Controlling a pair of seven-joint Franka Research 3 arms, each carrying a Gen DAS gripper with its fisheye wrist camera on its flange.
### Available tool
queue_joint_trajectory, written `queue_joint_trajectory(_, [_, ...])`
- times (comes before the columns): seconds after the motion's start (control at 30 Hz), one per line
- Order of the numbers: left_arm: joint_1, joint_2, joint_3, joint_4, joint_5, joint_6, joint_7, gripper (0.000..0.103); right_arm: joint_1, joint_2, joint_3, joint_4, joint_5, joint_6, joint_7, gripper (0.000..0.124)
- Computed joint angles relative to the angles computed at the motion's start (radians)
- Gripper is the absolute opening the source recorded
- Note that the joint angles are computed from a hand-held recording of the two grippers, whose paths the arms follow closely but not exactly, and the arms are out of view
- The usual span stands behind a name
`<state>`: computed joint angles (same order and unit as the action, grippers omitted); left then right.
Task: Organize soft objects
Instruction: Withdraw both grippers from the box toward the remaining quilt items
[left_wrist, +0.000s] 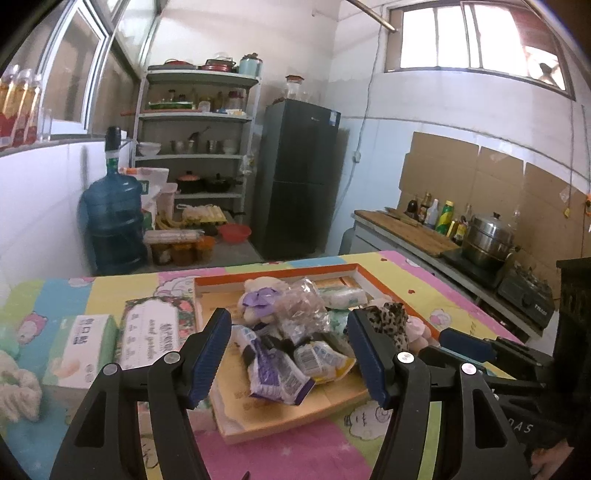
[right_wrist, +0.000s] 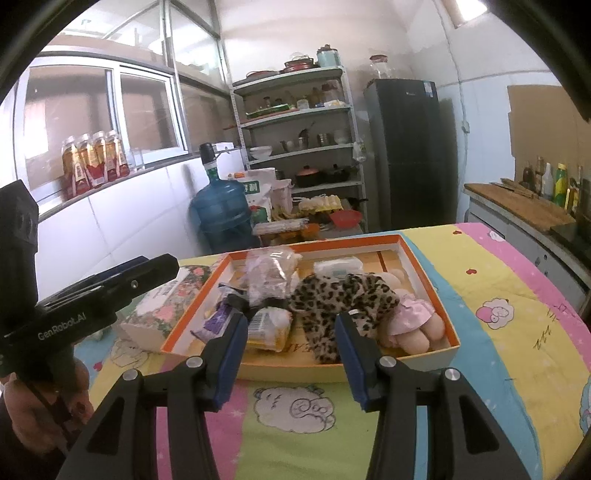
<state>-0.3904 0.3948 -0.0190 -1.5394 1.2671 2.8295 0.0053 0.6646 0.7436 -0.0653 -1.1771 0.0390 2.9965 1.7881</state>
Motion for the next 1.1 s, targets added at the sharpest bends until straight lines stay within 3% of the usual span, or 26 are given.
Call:
queue_joint_trajectory(0.17, [0.002,-0.067,-0.001,-0.084,0.074,0.01,-0.086,0.067,0.038,-0.032,-0.028,-0.055,-0.013,0.031,0.02,0.049])
queue_joint_trajectory(0.43, [0.046,-0.162,-0.056,-0.198,0.208,-0.002,-0.235,0.067,0.082,-0.08,-0.044,-0.127,-0.03,0.065,0.023,0.049])
queue_joint_trajectory(1.1, [0.17,-0.422,-0.175,-0.532,0.3,-0.11,-0.416,0.067,0.138,-0.08,0.008,-0.134,-0.017,0.062,-0.029,0.049])
